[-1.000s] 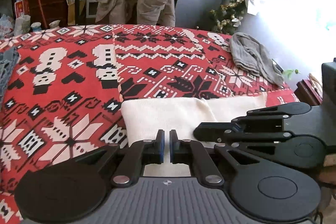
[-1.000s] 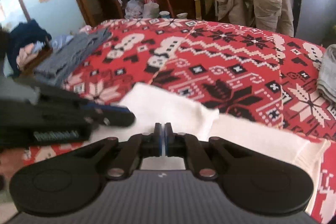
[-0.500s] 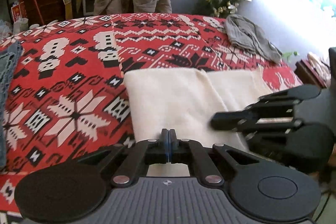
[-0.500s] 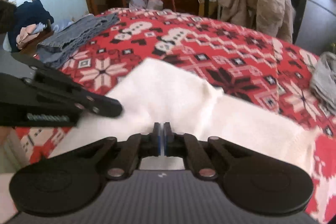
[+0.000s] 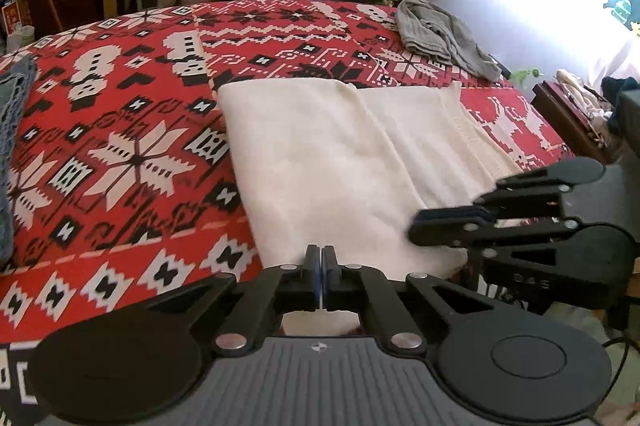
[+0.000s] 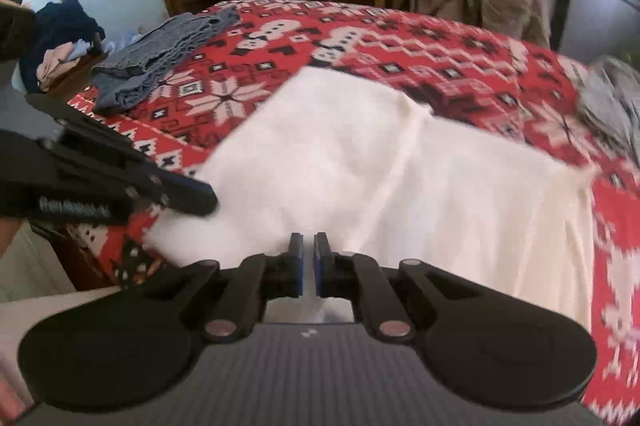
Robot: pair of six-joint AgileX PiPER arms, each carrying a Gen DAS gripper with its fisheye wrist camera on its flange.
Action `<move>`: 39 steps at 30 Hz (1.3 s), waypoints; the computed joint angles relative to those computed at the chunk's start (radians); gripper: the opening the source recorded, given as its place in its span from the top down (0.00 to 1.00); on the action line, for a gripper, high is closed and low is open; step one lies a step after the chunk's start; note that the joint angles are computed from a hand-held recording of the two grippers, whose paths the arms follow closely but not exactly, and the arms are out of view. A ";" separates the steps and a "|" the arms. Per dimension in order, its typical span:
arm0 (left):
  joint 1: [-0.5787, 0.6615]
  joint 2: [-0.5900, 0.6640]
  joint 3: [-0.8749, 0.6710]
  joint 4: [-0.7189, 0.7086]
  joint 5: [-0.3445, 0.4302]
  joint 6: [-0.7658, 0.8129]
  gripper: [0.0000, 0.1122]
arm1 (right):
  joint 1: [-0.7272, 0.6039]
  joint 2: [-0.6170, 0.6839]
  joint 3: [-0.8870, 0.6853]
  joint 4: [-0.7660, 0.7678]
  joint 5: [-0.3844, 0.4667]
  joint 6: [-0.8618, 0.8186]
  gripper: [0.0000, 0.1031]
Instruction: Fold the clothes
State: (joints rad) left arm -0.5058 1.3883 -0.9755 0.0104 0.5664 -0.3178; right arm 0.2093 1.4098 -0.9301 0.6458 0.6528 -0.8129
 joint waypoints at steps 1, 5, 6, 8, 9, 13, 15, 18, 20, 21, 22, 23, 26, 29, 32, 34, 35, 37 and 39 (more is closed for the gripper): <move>-0.007 -0.013 0.006 0.004 0.003 -0.004 0.97 | -0.003 -0.021 0.011 -0.016 0.008 0.016 0.96; -0.035 -0.053 0.046 -0.040 -0.038 0.023 0.97 | 0.009 -0.103 0.047 -0.030 0.013 0.047 0.91; -0.057 -0.044 0.046 0.005 -0.040 -0.021 0.97 | 0.027 -0.110 0.053 -0.034 0.000 0.057 0.91; -0.097 -0.025 0.053 0.112 -0.037 -0.128 0.97 | 0.068 -0.119 0.065 -0.056 -0.032 0.091 0.91; -0.109 -0.024 0.064 0.142 -0.044 -0.162 0.97 | 0.093 -0.113 0.070 -0.082 -0.054 0.120 0.91; -0.124 -0.051 0.094 0.177 -0.038 -0.202 0.97 | 0.138 -0.116 0.109 -0.149 -0.110 0.180 0.92; -0.132 -0.063 0.104 0.195 -0.023 -0.216 0.98 | 0.132 -0.130 0.121 -0.152 -0.107 0.184 0.93; -0.131 -0.087 0.122 0.195 0.001 -0.232 0.98 | 0.114 -0.150 0.127 -0.169 -0.082 0.199 0.93; -0.121 -0.130 0.141 0.158 -0.013 -0.212 0.97 | 0.094 -0.164 0.125 -0.172 -0.052 0.199 0.93; -0.114 -0.154 0.150 0.131 -0.024 -0.193 0.97 | 0.080 -0.167 0.121 -0.162 -0.033 0.194 0.93; -0.114 -0.170 0.153 0.133 -0.031 -0.192 0.97 | 0.066 -0.175 0.120 -0.148 -0.016 0.186 0.93; -0.120 -0.176 0.149 0.167 -0.033 -0.215 0.97 | 0.054 -0.186 0.122 -0.129 -0.006 0.174 0.91; -0.093 -0.141 0.122 0.181 -0.066 -0.222 0.97 | 0.049 -0.196 0.122 -0.079 -0.013 0.139 0.91; -0.041 -0.063 0.076 0.136 -0.066 -0.168 0.96 | 0.099 -0.153 0.098 -0.107 -0.074 0.180 0.91; -0.030 -0.049 0.082 0.166 -0.049 -0.180 0.96 | 0.137 -0.103 0.084 -0.197 -0.115 0.267 0.92; -0.020 -0.069 0.094 0.151 -0.020 -0.166 0.96 | 0.112 -0.118 0.113 -0.145 -0.117 0.210 0.92; -0.022 -0.075 0.102 0.170 0.000 -0.185 0.96 | 0.089 -0.133 0.124 -0.119 -0.096 0.182 0.92; -0.023 -0.089 0.124 0.191 0.028 -0.214 0.97 | 0.041 -0.161 0.137 -0.080 -0.045 0.134 0.93; 0.009 -0.143 0.171 0.099 -0.011 -0.142 0.97 | 0.006 -0.189 0.138 -0.074 0.009 0.129 0.93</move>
